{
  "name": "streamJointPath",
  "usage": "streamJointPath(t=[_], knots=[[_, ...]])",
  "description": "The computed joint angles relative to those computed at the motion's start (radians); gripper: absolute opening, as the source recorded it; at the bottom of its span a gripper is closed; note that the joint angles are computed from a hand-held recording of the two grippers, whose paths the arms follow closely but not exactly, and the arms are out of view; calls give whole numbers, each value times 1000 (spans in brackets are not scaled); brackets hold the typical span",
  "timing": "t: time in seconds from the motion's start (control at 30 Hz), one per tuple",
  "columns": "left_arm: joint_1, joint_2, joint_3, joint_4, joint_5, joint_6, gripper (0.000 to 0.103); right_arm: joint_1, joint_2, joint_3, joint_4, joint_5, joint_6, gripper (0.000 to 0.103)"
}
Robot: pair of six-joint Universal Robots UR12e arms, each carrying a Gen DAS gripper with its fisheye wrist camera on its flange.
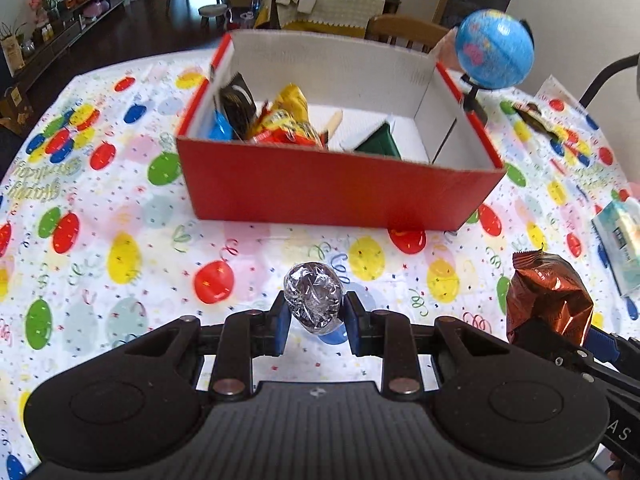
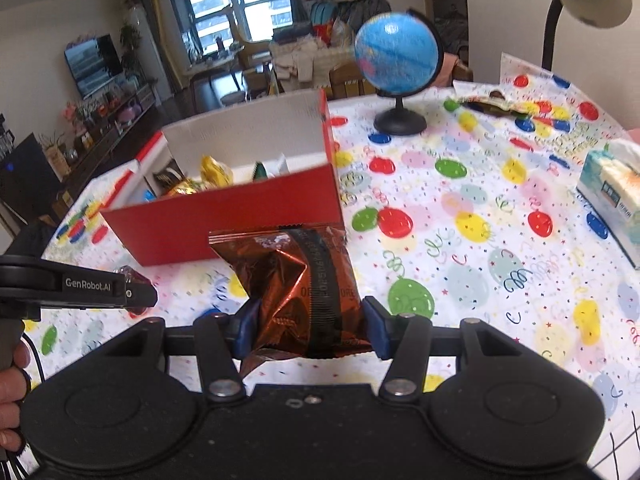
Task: Organize snacks
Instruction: 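Carry the foil candy and copper packet over the red box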
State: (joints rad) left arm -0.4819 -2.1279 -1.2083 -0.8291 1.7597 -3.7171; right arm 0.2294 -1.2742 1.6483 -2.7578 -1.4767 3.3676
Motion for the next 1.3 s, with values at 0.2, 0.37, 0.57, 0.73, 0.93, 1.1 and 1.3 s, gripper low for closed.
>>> streamJointPath(t=[0.2,0.37,0.57,0.73,0.93,1.1,1.3], knots=[[13,42,-37,59,-16,34,28,26,-13,-15,-28,-38,16,52],[24,58,-37,77,-30,66,28,43,-12,-41,-34,-67,22,52],[34,61,-19,110,-30,114,28,59,1,-83,-30,-103,13,52],[47,52,17,117,-54,159,28,62,21,-131,-21,-121,7,52],[55,16,84,96,-47,201,28,55,64,-199,-11,-105,-27,52],[58,-33,162,59,-24,223,28,47,105,-255,20,-84,-46,52],[68,-112,275,-18,-18,214,28,36,159,-328,76,-63,-71,52]])
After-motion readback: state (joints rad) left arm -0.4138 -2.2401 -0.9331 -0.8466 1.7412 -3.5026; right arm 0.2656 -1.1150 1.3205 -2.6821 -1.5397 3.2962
